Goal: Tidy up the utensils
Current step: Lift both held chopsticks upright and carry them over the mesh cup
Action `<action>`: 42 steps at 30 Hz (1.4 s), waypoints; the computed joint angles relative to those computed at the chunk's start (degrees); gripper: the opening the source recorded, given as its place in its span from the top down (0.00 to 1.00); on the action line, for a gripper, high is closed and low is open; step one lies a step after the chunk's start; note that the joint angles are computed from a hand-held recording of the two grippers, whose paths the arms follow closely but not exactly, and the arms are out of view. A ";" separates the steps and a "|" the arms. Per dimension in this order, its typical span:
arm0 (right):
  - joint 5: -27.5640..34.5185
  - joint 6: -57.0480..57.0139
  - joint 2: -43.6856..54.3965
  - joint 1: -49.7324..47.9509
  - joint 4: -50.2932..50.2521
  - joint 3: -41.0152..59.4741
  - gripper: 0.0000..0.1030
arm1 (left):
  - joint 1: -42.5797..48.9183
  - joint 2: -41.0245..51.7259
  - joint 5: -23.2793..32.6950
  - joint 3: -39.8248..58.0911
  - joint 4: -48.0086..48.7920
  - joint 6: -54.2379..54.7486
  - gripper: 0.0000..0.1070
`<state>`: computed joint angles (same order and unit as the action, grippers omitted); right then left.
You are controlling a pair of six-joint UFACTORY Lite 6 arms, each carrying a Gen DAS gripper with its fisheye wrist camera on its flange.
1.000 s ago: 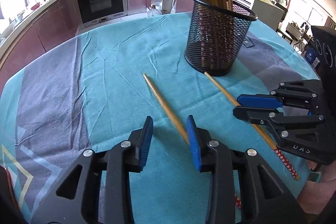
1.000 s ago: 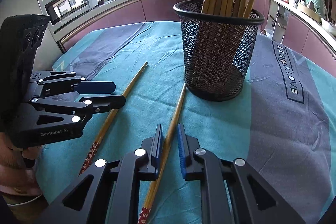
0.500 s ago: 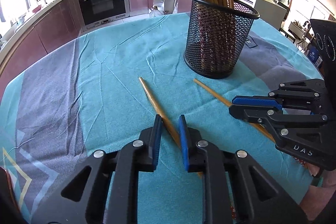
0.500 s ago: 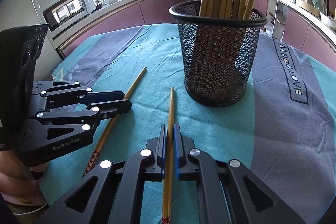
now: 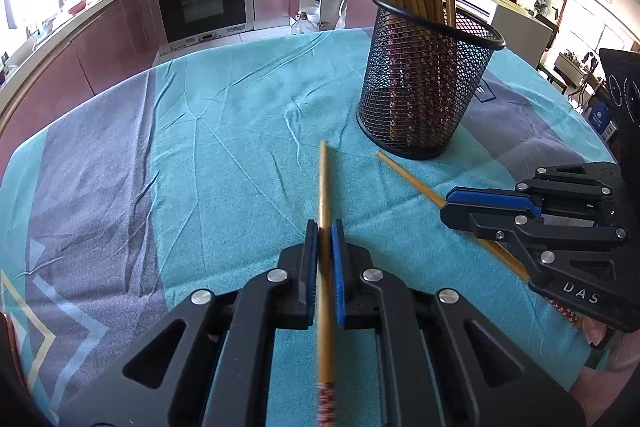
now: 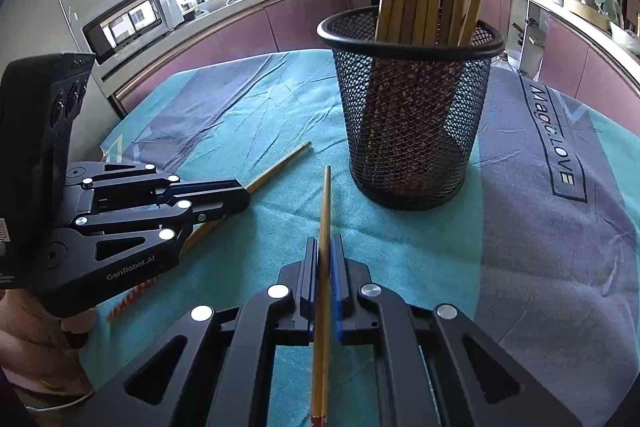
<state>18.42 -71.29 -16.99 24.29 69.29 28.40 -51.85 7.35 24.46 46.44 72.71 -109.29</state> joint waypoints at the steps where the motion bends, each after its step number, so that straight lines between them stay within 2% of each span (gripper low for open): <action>1: 0.98 -0.85 -0.39 -0.70 0.64 -0.08 0.95 | -0.08 -0.17 0.08 -0.12 -0.04 -0.04 0.93; 11: 9.16 -1.79 -5.13 -6.22 1.21 -0.49 0.95 | -0.30 -6.79 -0.41 -3.14 0.45 -0.74 0.93; 42: 20.98 -0.95 -17.02 -17.48 1.94 1.89 0.95 | -6.22 -24.60 3.75 -3.64 -4.15 5.09 0.93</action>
